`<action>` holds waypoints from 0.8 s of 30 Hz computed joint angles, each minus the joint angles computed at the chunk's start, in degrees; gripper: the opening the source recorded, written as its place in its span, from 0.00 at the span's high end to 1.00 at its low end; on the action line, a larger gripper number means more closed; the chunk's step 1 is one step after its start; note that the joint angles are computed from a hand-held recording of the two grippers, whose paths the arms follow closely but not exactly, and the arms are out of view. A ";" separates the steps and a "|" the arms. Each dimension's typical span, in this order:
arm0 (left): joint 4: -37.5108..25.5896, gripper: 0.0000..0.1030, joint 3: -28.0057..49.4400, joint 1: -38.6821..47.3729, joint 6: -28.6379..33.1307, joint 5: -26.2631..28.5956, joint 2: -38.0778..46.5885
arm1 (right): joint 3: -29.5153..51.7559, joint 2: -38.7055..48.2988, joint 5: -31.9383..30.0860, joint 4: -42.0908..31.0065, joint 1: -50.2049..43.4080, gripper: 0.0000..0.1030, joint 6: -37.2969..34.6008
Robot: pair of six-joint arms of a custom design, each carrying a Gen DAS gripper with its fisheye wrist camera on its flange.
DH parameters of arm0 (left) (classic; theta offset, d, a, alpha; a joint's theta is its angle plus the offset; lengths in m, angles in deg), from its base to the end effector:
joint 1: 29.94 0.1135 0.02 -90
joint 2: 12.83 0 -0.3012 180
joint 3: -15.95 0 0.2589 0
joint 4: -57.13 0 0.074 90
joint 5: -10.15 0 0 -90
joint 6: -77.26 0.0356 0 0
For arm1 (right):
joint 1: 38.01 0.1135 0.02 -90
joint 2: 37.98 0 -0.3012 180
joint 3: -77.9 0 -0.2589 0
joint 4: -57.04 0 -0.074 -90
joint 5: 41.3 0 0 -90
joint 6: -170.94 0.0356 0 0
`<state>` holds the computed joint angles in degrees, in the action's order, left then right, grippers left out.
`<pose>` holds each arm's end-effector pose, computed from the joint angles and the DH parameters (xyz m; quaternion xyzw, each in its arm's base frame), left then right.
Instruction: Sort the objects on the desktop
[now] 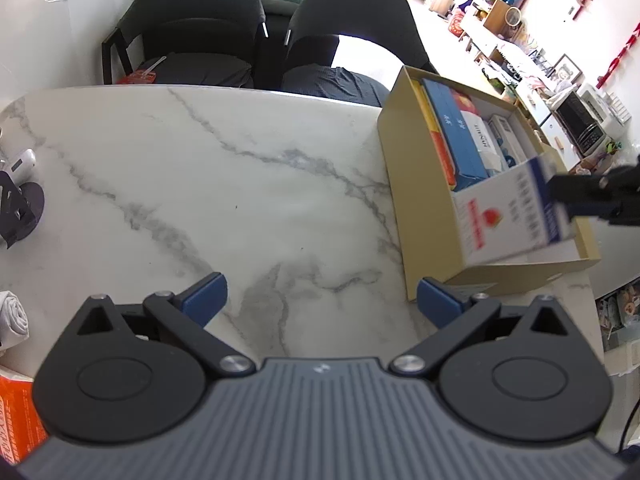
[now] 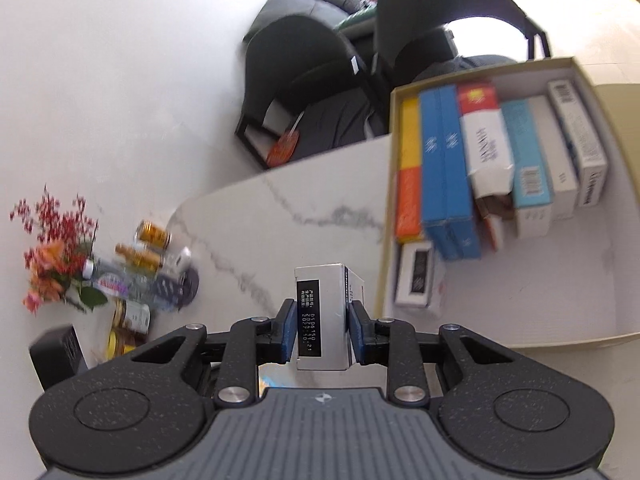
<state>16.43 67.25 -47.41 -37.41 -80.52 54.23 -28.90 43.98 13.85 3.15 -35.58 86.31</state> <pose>0.2027 -0.0633 0.2292 -0.0618 0.9555 -0.0985 0.2712 0.2801 0.0322 0.2806 -0.0470 0.9286 0.3056 0.2053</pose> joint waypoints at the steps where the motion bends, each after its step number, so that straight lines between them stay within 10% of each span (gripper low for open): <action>1: -0.06 0.00 0.06 0.16 -0.09 0.18 0.11 | 0.38 0.07 0.03 0.08 -1.05 0.71 -0.11; 24: -6.56 0.00 -0.23 3.39 -1.04 -0.30 -4.12 | -2.53 16.45 11.66 14.93 0.46 0.71 1.33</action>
<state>9.87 67.01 -44.02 -38.45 -80.81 50.11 -31.43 60.43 25.52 18.07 -35.12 87.64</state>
